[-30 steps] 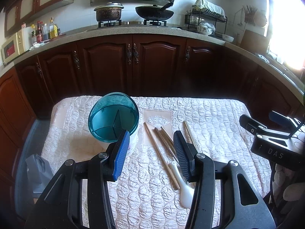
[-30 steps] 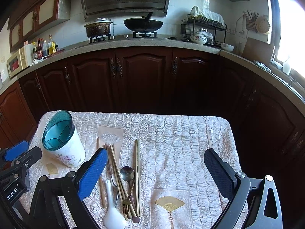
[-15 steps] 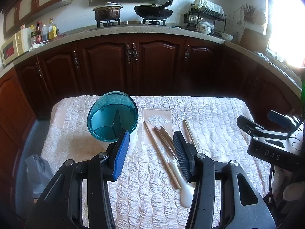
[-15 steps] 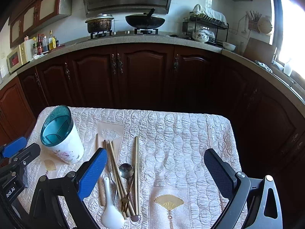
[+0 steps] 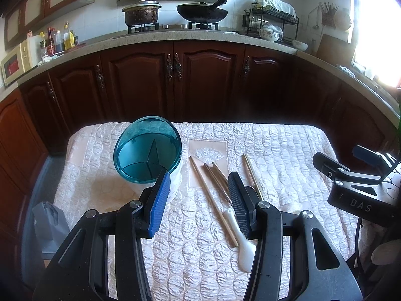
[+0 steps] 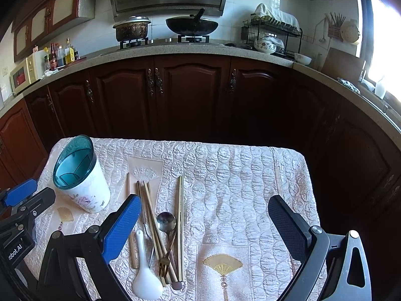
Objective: Organize utensils
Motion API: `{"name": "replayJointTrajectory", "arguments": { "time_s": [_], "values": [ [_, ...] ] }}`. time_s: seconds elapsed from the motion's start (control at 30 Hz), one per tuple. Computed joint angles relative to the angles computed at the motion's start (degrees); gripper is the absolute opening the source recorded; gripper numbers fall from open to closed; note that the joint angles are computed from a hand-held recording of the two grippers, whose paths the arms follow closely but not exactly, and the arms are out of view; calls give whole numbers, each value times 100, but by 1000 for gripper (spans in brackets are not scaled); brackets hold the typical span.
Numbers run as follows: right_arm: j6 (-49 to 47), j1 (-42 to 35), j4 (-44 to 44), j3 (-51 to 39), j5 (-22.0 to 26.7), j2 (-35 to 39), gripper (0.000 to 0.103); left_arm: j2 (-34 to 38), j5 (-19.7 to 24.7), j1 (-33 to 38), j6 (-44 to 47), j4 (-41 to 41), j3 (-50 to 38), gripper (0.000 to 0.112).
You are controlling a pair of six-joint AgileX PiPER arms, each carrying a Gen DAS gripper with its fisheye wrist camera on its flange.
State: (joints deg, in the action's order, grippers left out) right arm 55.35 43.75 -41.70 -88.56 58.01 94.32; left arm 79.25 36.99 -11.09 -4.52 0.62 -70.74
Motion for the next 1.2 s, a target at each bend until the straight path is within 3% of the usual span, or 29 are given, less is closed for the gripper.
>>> {"name": "replayJointTrajectory", "arguments": {
  "time_s": [0.6, 1.2],
  "values": [
    [-273, -269, 557, 145, -420, -37, 101, 118, -38, 45, -40, 6, -11, 47],
    [-555, -369, 908, 134, -489, 35, 101, 214, -14, -26, -279, 296, -19, 47]
  ]
}}
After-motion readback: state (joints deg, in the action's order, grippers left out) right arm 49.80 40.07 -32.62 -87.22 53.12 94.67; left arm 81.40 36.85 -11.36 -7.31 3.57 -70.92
